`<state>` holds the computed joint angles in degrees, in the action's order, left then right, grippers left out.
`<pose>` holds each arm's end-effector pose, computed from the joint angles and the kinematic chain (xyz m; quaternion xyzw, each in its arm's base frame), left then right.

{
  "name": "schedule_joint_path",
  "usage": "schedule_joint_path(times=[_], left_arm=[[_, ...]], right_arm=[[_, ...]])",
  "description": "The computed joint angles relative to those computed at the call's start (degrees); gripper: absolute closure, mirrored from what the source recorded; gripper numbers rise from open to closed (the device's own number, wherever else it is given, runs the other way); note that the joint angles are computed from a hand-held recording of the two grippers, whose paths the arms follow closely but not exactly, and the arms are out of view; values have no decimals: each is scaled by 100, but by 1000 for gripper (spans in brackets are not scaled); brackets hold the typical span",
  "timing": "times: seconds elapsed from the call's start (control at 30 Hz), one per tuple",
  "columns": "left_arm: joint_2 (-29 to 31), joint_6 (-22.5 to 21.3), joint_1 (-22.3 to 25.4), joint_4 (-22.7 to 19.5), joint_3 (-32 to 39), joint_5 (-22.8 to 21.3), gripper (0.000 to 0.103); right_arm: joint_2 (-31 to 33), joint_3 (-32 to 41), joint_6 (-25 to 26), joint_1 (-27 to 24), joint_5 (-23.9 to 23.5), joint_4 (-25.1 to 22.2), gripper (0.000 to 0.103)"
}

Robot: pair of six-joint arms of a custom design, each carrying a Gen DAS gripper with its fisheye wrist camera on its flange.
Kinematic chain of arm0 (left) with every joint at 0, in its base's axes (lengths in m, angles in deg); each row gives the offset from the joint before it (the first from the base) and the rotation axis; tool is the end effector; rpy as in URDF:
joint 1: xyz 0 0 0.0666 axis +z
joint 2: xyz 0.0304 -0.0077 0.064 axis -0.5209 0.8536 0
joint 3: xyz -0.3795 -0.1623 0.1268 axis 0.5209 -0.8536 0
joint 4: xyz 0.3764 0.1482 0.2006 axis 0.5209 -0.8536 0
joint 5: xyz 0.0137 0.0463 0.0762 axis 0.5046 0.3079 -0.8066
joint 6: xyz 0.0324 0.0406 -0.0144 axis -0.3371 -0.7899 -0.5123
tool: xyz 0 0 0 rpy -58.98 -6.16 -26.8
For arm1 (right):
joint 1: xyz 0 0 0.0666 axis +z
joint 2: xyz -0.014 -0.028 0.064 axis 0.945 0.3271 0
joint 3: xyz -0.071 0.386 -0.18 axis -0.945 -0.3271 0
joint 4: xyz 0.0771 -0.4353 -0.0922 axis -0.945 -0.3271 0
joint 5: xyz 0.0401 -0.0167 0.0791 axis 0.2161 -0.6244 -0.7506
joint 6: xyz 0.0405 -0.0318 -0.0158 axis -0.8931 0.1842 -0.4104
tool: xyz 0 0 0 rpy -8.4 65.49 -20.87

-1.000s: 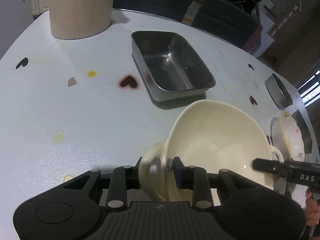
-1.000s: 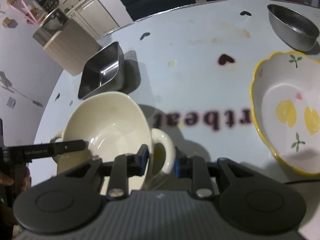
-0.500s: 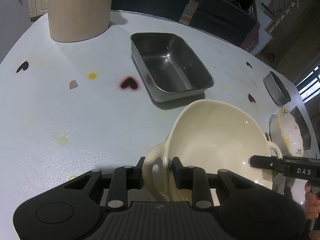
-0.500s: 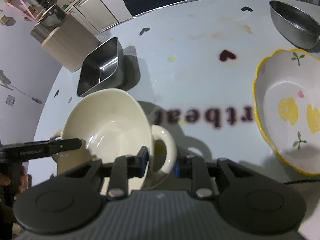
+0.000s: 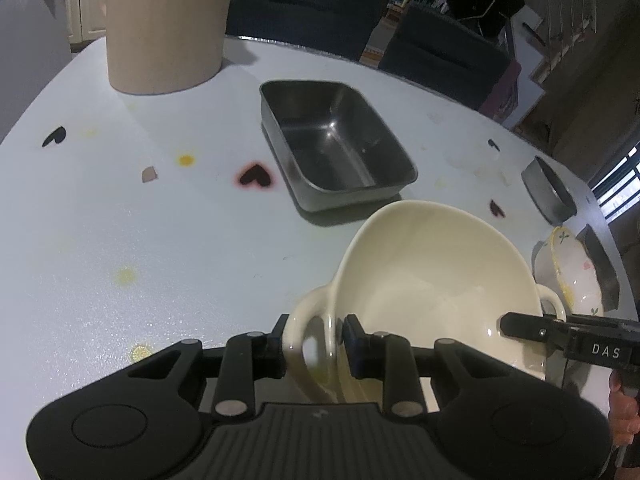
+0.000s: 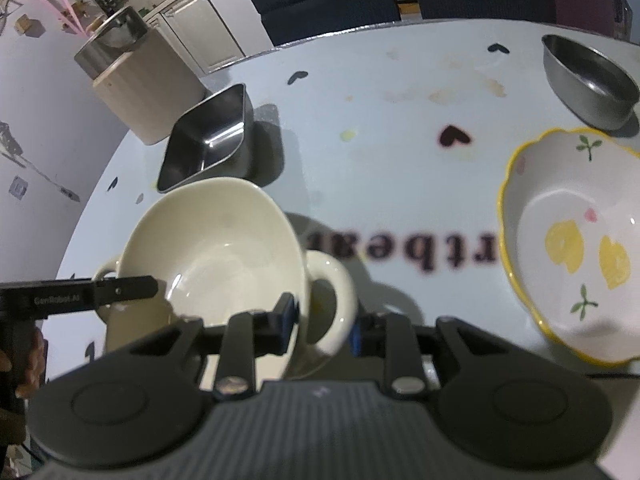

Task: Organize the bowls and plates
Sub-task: 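Lift the cream bowl off the table with both grippers, then carry the cream bowl over the white plate with both grippers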

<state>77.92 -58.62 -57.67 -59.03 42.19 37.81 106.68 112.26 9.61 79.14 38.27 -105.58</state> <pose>0.4979 -0.2518 0.3935 0.0839 0.9567 -0.1644 0.2249 0.4547 0.0738 0.4118 0.0767 0.9537 0.1763 0.2313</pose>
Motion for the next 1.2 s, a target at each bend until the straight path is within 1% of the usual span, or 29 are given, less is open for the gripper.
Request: schedule_joint_path(times=[0.1, 0.2, 0.33, 0.47, 0.67, 0.93, 1.03, 1.2], left_arm=[[-76, 97, -36, 18, -9, -24, 74], [-177, 132, -122, 34, -12, -126, 74], [-291, 325, -252, -33, 28, -211, 74], [-406, 359, -460, -118, 71, -328, 74], [-586, 505, -855, -171, 56, -457, 74], [-699, 788, -1424, -90, 23, -644, 74], [-681, 854, -1636, -61, 25, -718, 74], [-618, 976, -1942, 52, -16, -819, 74]], right_arm=[[-116, -28, 112, -25, 6, 33, 72], [-253, -51, 121, -68, -5, 5, 72], [-463, -93, 146, -185, -51, -53, 72], [-753, -173, 215, -311, -84, -166, 72], [-1322, -360, 359, -593, -124, -503, 72], [-2162, -670, 603, -1130, -171, -939, 72], [-2377, -780, 642, -1325, -193, -1029, 72], [-2766, -997, 867, -1855, -381, -1293, 72]])
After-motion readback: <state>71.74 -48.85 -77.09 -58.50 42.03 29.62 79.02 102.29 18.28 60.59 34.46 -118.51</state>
